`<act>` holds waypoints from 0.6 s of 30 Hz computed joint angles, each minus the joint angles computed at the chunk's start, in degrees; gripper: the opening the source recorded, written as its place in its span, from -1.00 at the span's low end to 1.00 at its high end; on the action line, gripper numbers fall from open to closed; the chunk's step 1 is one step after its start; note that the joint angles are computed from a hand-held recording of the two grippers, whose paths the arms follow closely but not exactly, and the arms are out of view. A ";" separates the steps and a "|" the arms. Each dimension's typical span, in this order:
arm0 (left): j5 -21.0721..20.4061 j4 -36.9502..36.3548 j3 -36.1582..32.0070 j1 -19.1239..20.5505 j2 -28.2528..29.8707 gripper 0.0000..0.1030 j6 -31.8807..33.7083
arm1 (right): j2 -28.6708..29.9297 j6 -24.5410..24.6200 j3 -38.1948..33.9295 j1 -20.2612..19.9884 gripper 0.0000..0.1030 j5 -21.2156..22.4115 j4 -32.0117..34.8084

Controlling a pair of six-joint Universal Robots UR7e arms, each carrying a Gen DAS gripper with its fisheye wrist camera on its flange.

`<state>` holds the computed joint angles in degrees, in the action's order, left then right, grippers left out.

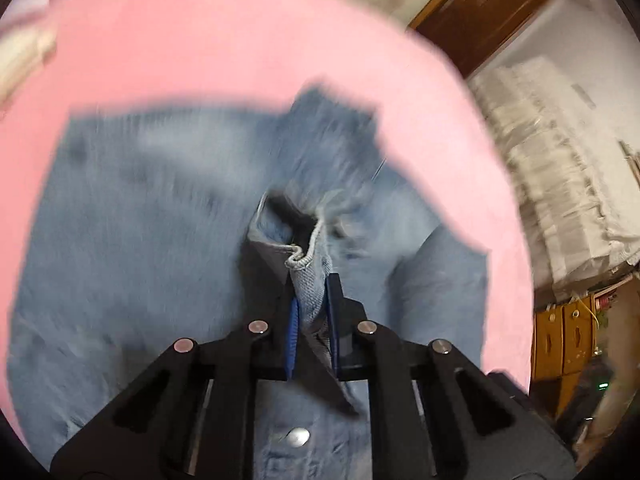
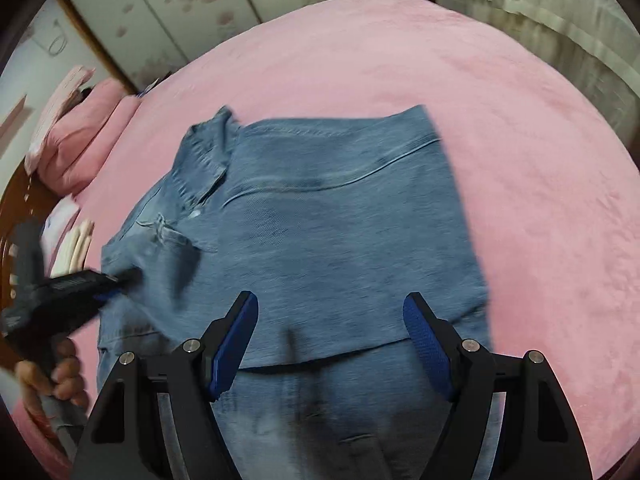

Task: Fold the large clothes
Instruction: 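Fold the held sleeve across the jacket front with the right gripper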

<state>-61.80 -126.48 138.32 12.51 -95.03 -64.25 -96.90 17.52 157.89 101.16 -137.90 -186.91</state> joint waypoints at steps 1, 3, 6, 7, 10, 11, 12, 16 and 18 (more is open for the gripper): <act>2.28 0.15 -0.47 -1.43 -0.91 -0.82 -0.33 | -1.04 -0.57 0.32 -0.30 0.48 -0.09 0.13; 7.22 2.78 -1.08 -4.61 -3.32 -0.82 -3.06 | -2.25 -2.22 0.67 -1.46 0.48 0.63 -0.56; 11.99 10.91 -0.44 -8.10 -7.34 -0.81 -9.63 | -3.67 -4.61 1.57 -3.98 0.48 3.51 -2.18; 11.71 14.89 -0.08 -8.33 -8.14 -0.81 -12.76 | -3.39 -5.30 1.70 -4.99 0.48 4.70 -2.94; 5.80 21.47 2.37 -6.01 -8.35 -0.80 -20.20 | -2.68 -6.73 2.11 -7.13 0.48 8.04 -4.29; 2.45 22.59 2.77 -4.46 -7.61 -0.73 -21.33 | -2.12 -7.17 2.25 -7.67 0.48 8.90 -4.87; -2.21 23.69 2.82 -1.83 -5.83 -0.58 -22.22 | -1.67 -7.44 2.40 -8.03 0.48 9.50 -5.22; 0.16 34.85 1.14 -9.05 -4.31 -0.37 -34.59 | 0.86 -7.42 1.35 -8.52 -0.05 12.42 -3.24; 5.27 32.18 0.49 -13.49 -2.73 -0.37 -30.93 | 2.30 -8.28 0.37 -9.20 -0.44 16.98 -0.73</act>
<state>-56.53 -94.30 138.81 -0.98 -97.75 -95.18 -94.60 9.24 158.27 91.96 -120.91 -187.64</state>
